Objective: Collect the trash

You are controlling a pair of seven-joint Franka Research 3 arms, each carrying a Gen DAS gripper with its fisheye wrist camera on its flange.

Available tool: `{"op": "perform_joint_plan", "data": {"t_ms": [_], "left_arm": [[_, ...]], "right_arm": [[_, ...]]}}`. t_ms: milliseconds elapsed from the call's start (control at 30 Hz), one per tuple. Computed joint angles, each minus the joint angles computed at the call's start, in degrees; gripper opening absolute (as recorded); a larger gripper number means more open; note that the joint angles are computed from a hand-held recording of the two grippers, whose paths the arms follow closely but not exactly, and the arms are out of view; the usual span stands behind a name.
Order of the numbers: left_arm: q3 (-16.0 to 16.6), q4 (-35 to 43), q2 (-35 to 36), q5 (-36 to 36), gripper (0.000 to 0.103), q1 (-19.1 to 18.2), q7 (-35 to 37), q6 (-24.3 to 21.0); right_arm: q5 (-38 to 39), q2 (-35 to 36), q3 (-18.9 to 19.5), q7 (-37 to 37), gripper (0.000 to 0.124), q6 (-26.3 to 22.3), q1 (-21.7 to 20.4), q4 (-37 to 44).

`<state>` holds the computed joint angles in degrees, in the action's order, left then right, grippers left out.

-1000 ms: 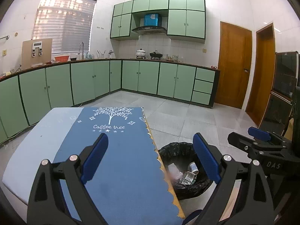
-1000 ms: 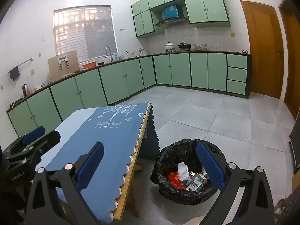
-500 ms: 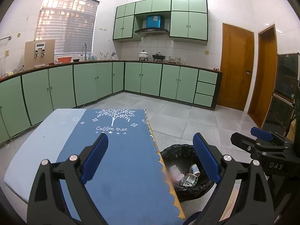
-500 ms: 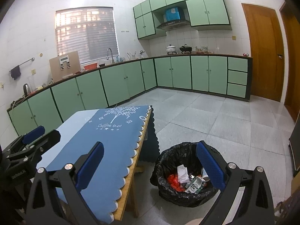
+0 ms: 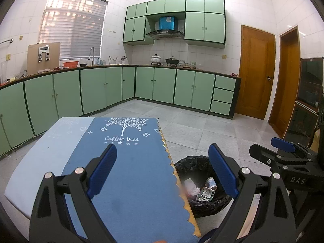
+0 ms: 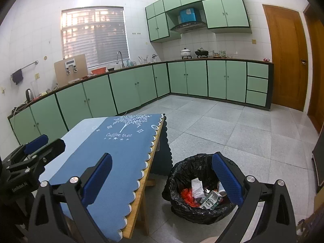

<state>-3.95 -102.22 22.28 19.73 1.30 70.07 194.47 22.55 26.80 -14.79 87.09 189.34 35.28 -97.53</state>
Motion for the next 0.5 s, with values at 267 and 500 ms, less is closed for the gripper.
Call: {"op": "perform_joint_plan", "data": {"t_ms": [267,500], "left_arm": [[1.4,-0.1,0.0,-1.1,0.089,-1.4,0.5,0.1],[1.2,-0.2,0.0,-1.2,0.089,-1.1,0.7,0.2]], "right_arm": [[0.1,0.0,0.1,-0.1,0.097,0.0,-0.1,0.0],[0.2,0.1,-0.2,0.0,0.097,0.0,0.2,0.1]]}}
